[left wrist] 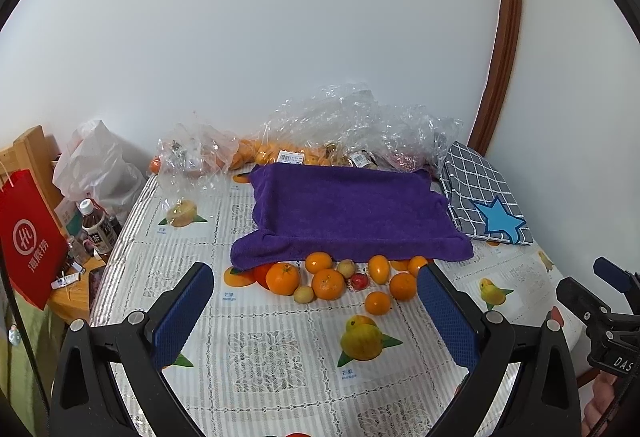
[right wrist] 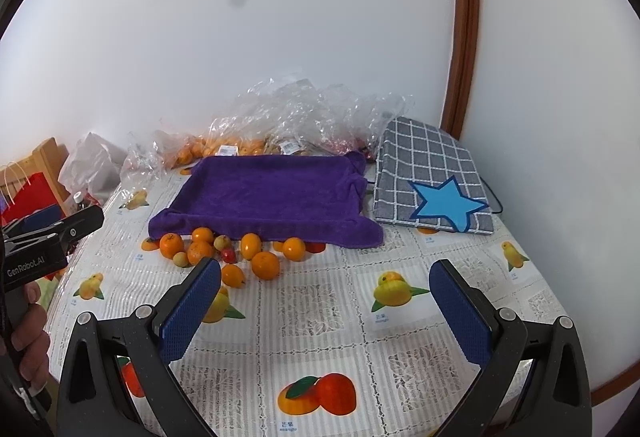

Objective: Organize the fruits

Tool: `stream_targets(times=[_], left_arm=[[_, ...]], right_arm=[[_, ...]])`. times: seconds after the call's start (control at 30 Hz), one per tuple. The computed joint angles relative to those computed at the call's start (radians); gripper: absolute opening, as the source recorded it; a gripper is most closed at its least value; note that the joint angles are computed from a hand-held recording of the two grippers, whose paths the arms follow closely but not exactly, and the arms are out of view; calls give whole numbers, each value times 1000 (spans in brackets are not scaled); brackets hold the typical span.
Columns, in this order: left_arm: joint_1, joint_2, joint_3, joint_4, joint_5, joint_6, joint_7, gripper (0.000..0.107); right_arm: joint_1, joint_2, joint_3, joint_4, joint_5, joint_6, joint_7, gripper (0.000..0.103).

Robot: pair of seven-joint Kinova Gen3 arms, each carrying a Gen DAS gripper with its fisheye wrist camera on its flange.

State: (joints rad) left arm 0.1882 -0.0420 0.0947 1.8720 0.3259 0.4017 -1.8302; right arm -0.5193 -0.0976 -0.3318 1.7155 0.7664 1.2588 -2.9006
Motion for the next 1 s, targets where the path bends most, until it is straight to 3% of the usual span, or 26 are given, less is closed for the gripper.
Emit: stream_targets(times=[0.1,0.3,0.47,0.8,0.93,1.0], left_arm=[[1,9,4,-4,-15,-7,9,102],[-10,30,-4,-10,49,-20,-58,102],[-25,51,2,-21,41,-29,-44,102],[-64,142,9,-43,-23,-61,27,102],[-89,186,27,-38,-21,-80,47,93],[-116,212,48,-46,3,-67,22,93]], right_arm=[[3,-8,-2,16,18,-29,7,103],[-8,39,10,-21,46,45,-3,103],[15,38,56,-13,5,-14,30,103],[57,31,71,144,105,-223,-42,102],[71,83,97,157,100,-273,-47,87],[83,102,123,161,63,-323,-16,85]])
